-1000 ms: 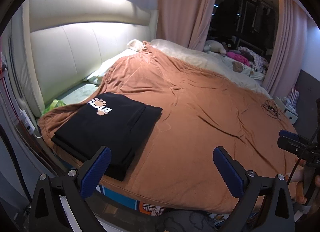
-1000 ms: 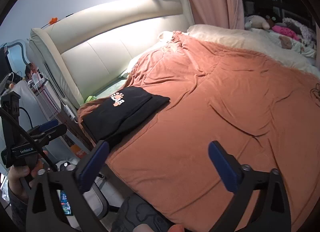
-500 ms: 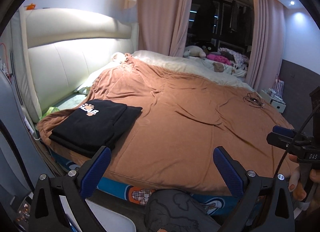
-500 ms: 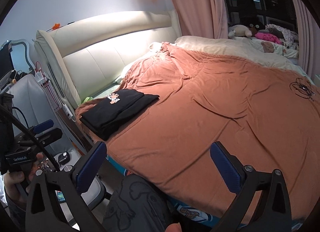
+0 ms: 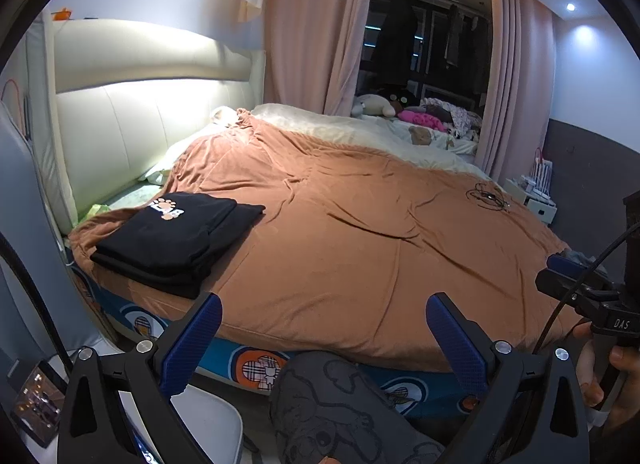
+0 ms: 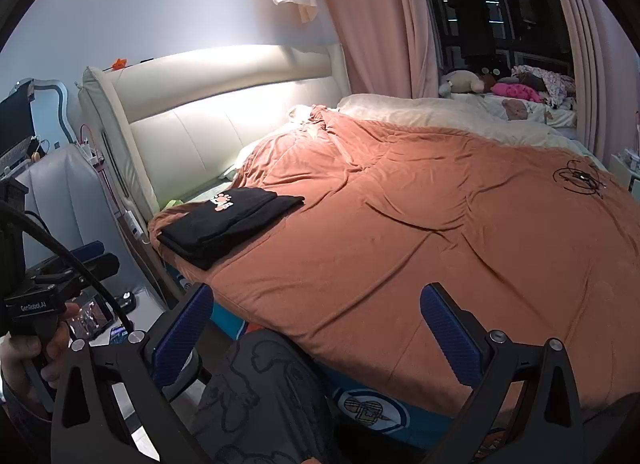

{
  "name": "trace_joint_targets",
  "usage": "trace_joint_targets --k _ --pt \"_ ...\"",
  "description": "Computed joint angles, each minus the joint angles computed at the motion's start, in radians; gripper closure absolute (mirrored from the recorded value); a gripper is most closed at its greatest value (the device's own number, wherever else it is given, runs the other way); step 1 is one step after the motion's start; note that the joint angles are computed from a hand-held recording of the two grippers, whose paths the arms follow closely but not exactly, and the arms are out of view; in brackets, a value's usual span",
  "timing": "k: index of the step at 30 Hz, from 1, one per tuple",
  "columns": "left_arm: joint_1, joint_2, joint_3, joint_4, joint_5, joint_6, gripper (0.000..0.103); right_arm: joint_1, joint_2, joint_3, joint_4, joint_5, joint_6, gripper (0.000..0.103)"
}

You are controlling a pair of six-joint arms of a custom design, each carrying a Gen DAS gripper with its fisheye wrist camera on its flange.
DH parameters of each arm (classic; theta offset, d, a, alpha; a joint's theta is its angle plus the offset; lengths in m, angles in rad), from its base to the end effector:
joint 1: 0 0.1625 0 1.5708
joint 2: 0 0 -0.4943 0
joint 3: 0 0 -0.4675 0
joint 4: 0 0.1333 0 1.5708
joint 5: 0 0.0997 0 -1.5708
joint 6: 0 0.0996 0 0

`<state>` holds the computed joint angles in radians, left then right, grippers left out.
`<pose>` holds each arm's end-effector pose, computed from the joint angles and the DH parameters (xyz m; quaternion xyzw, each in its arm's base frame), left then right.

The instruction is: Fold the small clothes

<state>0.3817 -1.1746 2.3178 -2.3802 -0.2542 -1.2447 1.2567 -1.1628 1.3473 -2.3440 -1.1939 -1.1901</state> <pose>-0.3512 -0.3885 0.1368 0.0799 0.7826 -0.5203 0.3323 -0.0824 -0.8039 0.5088 0.4479 -0.8283 0.3306 0.0638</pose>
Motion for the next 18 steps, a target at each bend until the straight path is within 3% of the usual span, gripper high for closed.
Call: trace_joint_targets --k 8,12,18 --pt "-0.035 -0.012 0.007 0.106 0.002 -0.106 0.000 -0.008 -0.020 0.026 -0.007 0.007 0.002 0.000" --pt "-0.050 -0.021 -0.006 0.234 -0.001 -0.188 0.000 -0.018 -0.035 0.038 -0.001 0.017 0.007 0.000" --pt "-0.067 -0.025 -0.005 0.286 -0.004 -0.244 0.000 -0.032 -0.048 0.046 0.011 0.020 0.001 0.000"
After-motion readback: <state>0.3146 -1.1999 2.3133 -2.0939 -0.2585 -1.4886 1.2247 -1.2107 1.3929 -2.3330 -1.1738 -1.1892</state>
